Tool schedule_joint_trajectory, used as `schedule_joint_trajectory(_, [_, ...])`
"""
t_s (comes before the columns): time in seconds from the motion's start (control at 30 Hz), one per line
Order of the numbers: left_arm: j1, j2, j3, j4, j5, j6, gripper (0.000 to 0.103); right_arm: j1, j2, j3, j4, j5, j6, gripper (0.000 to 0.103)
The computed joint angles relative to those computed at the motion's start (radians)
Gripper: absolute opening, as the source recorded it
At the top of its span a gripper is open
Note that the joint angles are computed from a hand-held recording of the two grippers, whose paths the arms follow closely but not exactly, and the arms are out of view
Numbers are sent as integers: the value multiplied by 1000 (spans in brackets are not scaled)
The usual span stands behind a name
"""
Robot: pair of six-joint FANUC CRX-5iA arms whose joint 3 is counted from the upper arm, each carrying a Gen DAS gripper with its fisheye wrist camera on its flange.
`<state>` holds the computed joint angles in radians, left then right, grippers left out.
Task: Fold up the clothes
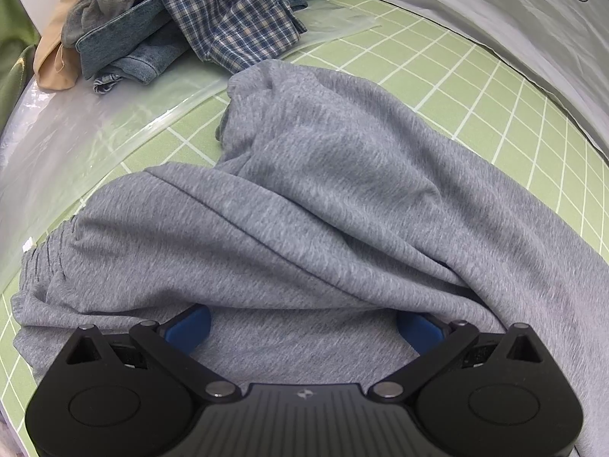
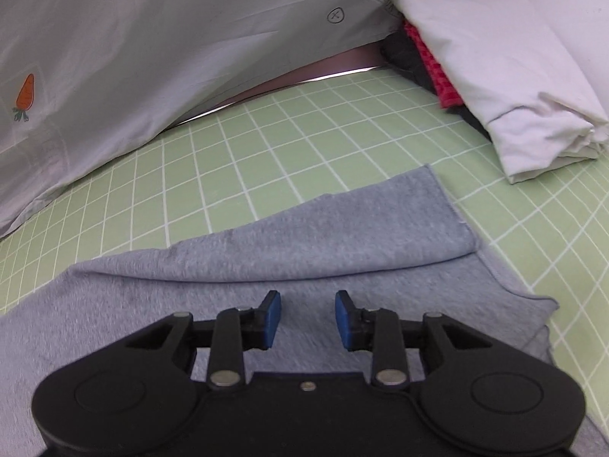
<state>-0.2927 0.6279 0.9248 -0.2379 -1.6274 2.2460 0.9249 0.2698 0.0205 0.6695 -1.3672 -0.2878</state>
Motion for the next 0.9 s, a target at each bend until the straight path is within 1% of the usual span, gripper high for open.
schedule_joint_trajectory(0.13, [2, 1, 2, 3, -2, -5, 103, -49, 39, 36, 13, 6, 102, 36])
schedule_joint_trajectory(0.27, [2, -1, -1, 2, 1, -5, 103, -129, 74, 73, 45, -1, 126, 38])
schedule_joint_trajectory(0.33, [3, -2, -2, 2, 2, -5, 103, -165, 80, 76, 67, 10, 104, 39])
schedule_joint_trajectory(0.4, [3, -2, -2, 2, 2, -6, 103, -165, 77, 77, 89, -3, 80, 40])
schedule_joint_trajectory(0.43, [3, -3, -2, 1, 3, -4, 103, -165, 75, 78, 100, -9, 68, 43])
schedule_joint_trajectory(0.47, [1, -3, -3, -3, 4, -1, 103, -163, 73, 78, 111, -17, 54, 51])
schedule_joint_trajectory(0.5, [-1, -4, -4, -6, 6, 3, 103, -147, 65, 73, 115, -32, 25, 56])
schedule_joint_trajectory(0.53, [-3, -4, -4, -9, 7, 7, 103, -130, 58, 71, 117, -49, -2, 64])
schedule_joint_trajectory(0.57, [-4, -3, -3, -12, 7, 11, 103, -109, 54, 73, 111, -71, -18, 66])
schedule_joint_trajectory(0.63, [-6, -2, -1, -14, 5, 15, 103, -67, 48, 78, 99, -113, -49, 69])
schedule_joint_trajectory(0.77, [-3, 3, 7, -7, -2, 10, 103, -11, 29, 56, 61, -105, -56, 73])
schedule_joint_trajectory(0.9, [0, 7, 13, 0, -8, 3, 103, -29, 34, 47, 7, -64, -28, 74])
